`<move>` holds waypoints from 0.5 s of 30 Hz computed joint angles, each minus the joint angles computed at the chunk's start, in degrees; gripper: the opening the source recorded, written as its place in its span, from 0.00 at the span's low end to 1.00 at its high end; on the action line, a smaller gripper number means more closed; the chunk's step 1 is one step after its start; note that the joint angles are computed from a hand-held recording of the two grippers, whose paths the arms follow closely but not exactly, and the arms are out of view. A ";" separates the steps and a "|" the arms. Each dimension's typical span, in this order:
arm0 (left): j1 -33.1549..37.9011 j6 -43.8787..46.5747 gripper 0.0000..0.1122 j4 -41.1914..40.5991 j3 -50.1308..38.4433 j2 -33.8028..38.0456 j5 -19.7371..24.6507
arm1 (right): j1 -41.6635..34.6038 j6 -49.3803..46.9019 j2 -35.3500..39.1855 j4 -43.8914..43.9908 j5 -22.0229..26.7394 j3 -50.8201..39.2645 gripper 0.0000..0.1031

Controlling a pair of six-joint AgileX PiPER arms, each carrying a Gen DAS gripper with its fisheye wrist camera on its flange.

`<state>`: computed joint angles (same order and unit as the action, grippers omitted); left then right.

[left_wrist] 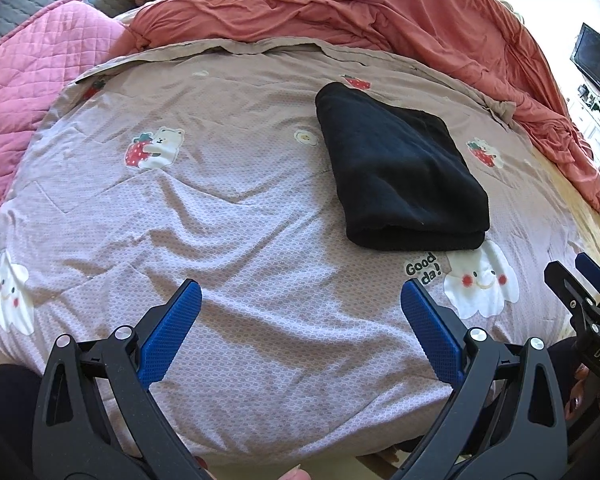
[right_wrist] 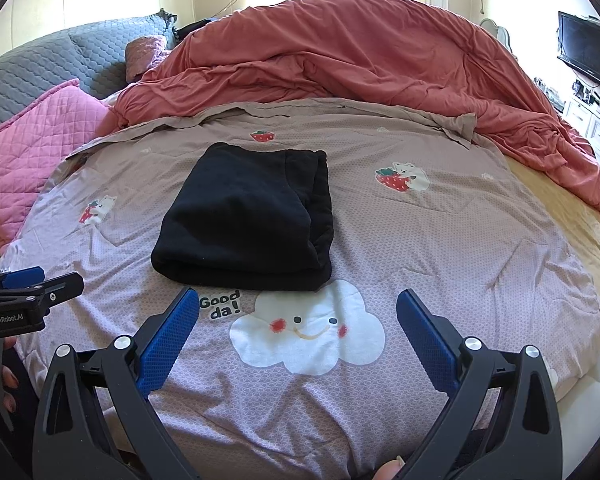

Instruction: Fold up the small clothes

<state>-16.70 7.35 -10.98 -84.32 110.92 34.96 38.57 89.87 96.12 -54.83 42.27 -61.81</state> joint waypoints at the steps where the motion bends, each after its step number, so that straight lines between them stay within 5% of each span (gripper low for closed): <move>1: -0.07 -0.09 0.83 0.08 0.00 -0.03 -0.04 | -0.03 0.11 -0.06 -0.05 -0.04 0.10 0.95; 15: -0.23 -0.81 0.83 0.94 -0.21 0.05 0.04 | -0.22 -0.12 -0.26 -0.01 -0.27 0.36 0.95</move>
<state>-16.93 6.55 -10.04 -84.53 110.97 35.00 38.35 89.75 95.86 -54.84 42.00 -61.45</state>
